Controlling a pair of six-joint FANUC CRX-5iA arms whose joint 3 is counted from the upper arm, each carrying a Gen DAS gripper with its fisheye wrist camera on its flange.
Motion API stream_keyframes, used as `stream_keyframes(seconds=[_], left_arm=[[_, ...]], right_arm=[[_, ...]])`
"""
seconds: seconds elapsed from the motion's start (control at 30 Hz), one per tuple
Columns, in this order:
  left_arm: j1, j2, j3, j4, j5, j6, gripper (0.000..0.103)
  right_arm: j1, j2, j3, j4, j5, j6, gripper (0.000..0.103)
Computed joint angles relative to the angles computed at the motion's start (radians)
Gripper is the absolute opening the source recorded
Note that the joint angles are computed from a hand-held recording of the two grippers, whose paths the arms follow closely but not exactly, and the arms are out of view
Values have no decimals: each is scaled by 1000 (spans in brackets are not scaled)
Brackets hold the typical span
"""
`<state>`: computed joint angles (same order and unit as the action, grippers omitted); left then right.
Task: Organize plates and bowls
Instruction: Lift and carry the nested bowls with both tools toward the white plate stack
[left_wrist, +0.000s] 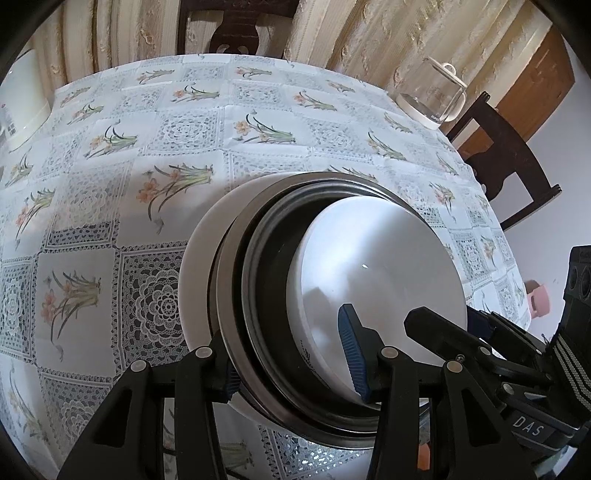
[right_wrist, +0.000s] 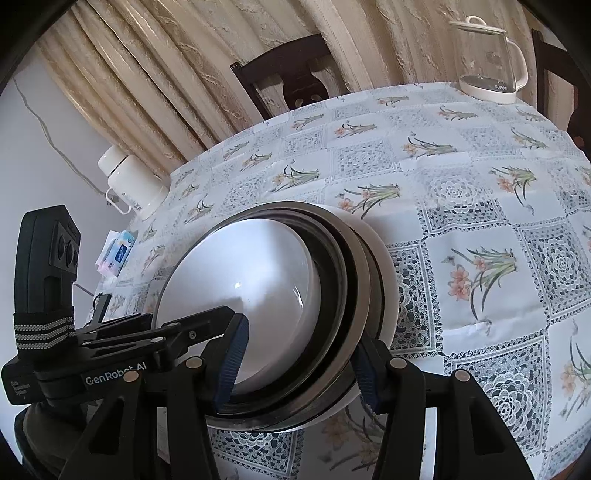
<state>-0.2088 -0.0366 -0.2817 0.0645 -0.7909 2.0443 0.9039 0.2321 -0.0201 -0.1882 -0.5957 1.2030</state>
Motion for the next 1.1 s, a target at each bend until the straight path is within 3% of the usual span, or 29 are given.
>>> stream_keyframes(seconds=[0.43, 1.1], left_arm=[[-61, 3, 21, -132, 26, 98, 54], [-70, -10, 11, -165, 46, 117, 54]], right_arm=[[9, -8, -26, 29, 37, -13, 57], [31, -29, -101, 113, 148, -67, 57]])
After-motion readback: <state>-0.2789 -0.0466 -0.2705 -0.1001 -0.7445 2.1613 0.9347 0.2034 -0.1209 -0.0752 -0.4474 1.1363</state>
